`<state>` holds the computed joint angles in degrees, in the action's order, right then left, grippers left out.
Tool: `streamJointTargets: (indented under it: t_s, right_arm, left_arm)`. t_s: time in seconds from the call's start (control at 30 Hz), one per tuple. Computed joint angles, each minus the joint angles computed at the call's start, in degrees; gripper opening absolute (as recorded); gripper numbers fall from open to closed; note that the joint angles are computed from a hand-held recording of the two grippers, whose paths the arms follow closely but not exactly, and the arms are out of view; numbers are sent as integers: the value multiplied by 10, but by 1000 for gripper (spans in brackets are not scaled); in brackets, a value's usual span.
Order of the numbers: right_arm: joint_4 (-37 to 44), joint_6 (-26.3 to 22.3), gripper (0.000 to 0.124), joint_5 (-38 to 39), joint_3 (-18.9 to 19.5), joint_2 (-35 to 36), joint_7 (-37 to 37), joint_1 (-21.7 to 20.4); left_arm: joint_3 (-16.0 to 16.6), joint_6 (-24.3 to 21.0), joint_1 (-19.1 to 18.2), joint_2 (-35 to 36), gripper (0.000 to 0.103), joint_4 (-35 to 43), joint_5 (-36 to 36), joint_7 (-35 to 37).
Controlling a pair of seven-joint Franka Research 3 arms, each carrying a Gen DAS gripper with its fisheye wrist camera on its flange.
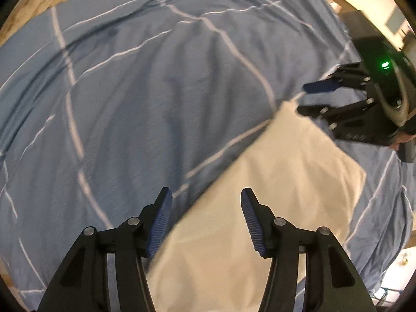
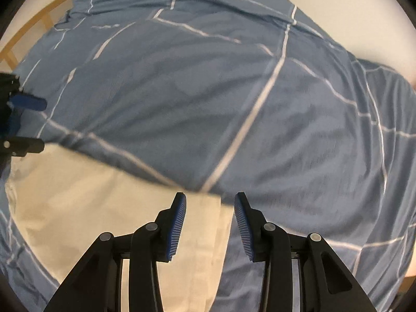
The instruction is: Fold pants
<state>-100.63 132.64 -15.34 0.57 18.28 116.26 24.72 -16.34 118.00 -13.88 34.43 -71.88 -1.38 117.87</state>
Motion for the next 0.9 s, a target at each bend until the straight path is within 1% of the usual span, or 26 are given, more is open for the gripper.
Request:
streamJointTargets:
  t_s: [0.1, 0.17, 0.27, 0.37, 0.57, 0.67, 0.83, 0.87, 0.9]
  right_arm:
    - [-21, 11, 39, 15, 2, -8, -5, -7]
    - [-49, 27, 39, 20, -1, -26, 2, -13]
    - [-57, 54, 39, 39, 3, -21, -6, -23]
    - [-61, 67, 39, 57, 5, -15, -13, -27]
    - [-77, 89, 36, 99, 5, -10, -14, -35]
    - [-84, 103, 34, 118, 6, -10, -15, -39]
    - [-89, 118, 34, 192, 16, -1, -40, -60]
    - [-89, 118, 33, 198, 15, -1, -41, -60]
    - [-90, 119, 27, 203, 15, 0, -41, -60]
  left_arm:
    - [-2, 7, -13, 4, 54, -7, 7, -5]
    - [-2, -2, -19, 13, 54, -3, 8, -14]
    - [-2, -26, -22, 33, 54, 16, 3, -31]
    - [0, -21, -22, 30, 54, 3, 4, -44]
    - [8, -29, -32, 56, 54, 32, 23, -70]
    - [7, -31, -32, 59, 54, 33, 26, -74]
    - [5, -28, -28, 56, 54, 24, 26, -76]
    - [5, -27, -29, 56, 54, 24, 27, -77]
    - [5, -25, -28, 54, 54, 19, 28, -78]
